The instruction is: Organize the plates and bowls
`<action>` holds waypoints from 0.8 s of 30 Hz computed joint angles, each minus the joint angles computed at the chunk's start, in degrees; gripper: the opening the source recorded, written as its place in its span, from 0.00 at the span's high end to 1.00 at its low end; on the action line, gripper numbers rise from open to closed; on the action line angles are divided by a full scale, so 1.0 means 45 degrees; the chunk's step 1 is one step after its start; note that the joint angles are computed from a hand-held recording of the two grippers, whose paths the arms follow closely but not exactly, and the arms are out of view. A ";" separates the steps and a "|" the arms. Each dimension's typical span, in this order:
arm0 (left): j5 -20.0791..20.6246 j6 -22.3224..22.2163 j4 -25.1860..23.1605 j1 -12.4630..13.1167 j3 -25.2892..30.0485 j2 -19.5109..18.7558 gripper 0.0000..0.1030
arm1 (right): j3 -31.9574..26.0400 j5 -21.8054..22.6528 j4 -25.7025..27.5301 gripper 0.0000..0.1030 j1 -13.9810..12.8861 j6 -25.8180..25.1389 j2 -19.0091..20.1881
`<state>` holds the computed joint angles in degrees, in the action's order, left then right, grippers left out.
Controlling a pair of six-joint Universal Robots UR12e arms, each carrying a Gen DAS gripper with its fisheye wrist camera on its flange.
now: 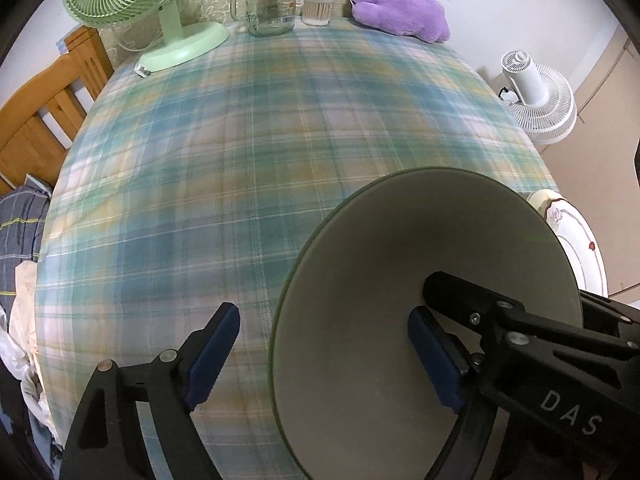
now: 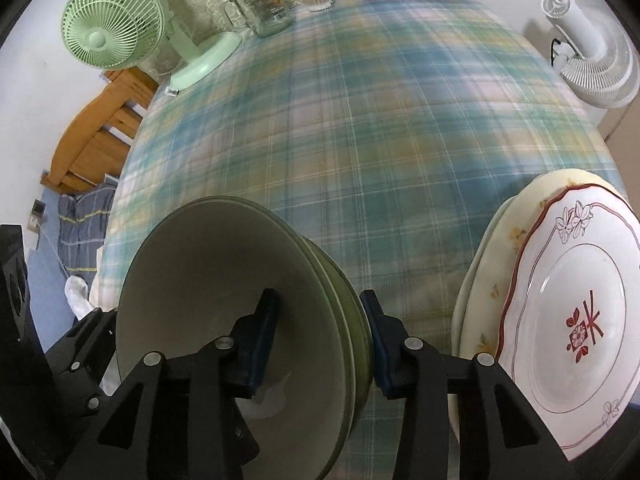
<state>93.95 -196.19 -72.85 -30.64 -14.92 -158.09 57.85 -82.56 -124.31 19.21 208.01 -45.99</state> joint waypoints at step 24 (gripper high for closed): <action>-0.2413 0.0333 0.2197 0.0286 -0.2551 0.1201 0.40 | -0.0765 -0.1689 0.1321 0.58 0.0398 0.0377 0.0142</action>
<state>83.09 -194.69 -62.96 -29.35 -26.40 -152.69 54.41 -90.16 -118.36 21.00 209.71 -45.35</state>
